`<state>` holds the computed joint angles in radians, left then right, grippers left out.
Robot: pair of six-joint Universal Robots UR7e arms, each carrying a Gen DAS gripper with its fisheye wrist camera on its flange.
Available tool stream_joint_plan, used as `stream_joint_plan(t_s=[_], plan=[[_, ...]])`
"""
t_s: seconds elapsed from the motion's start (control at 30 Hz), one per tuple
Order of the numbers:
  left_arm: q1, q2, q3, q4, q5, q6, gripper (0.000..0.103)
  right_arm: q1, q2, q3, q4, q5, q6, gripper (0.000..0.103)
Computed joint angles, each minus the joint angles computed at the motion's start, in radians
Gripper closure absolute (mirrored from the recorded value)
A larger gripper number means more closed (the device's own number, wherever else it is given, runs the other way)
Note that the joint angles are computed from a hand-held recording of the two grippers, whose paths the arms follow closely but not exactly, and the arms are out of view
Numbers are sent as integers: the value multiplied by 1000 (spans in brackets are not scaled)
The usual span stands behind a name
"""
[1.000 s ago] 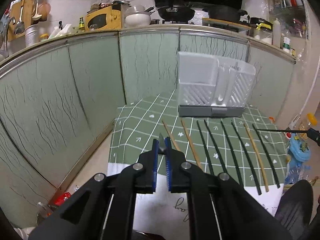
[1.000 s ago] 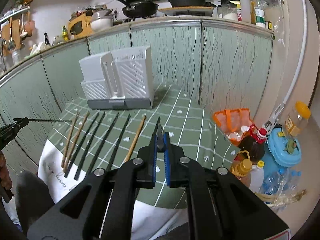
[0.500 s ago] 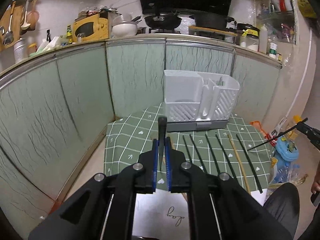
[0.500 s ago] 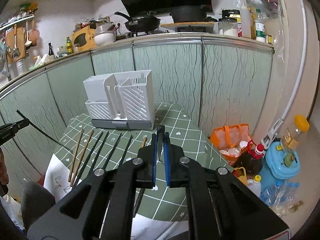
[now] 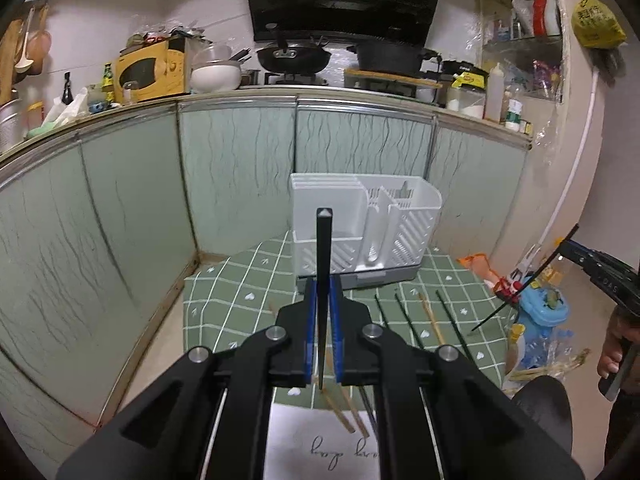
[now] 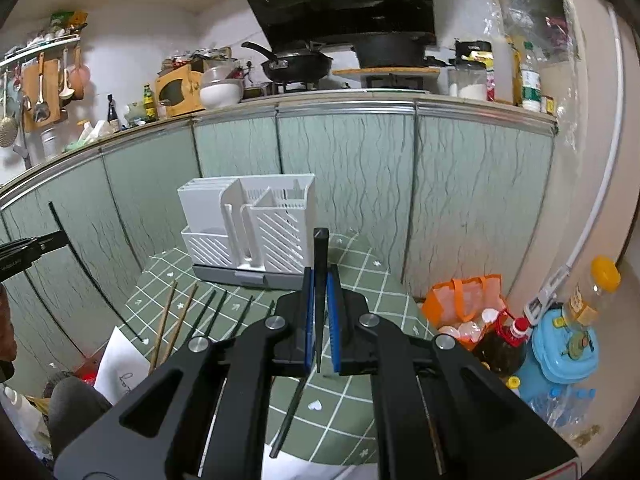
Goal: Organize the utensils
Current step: 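Lift both held black chopsticks and carry them above the white utensil holder, then open the left tool over the holder while the right tool releases its chopstick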
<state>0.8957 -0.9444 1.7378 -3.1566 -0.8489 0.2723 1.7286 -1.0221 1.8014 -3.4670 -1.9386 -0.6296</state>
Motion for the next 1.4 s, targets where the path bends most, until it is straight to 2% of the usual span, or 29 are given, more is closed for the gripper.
stream_joint_plan(t_s=[0.2, 0.27, 0.43, 0.57, 0.9, 1.13, 1.4], plan=[[14, 36, -60, 11, -74, 56, 95, 6, 7, -48, 64, 56, -22, 97], [16, 51, -80, 10, -100, 77, 95, 11, 19, -76, 86, 52, -28, 97], [22, 79, -127, 6, -176, 119, 95, 7, 29, -139, 173, 91, -6, 97], [26, 104, -191, 44, -229, 130, 95, -4, 24, -188, 265, 161, 14, 97], [38, 195, -448, 242, -330, 138, 95, 15, 57, -349, 382, 204, 2, 97], [39, 281, -615, 297, -360, 153, 95, 23, 112, -498, 459, 245, -11, 97], [51, 389, -812, 347, -414, 172, 95, 11, 189, -668, 546, 285, 16, 97]])
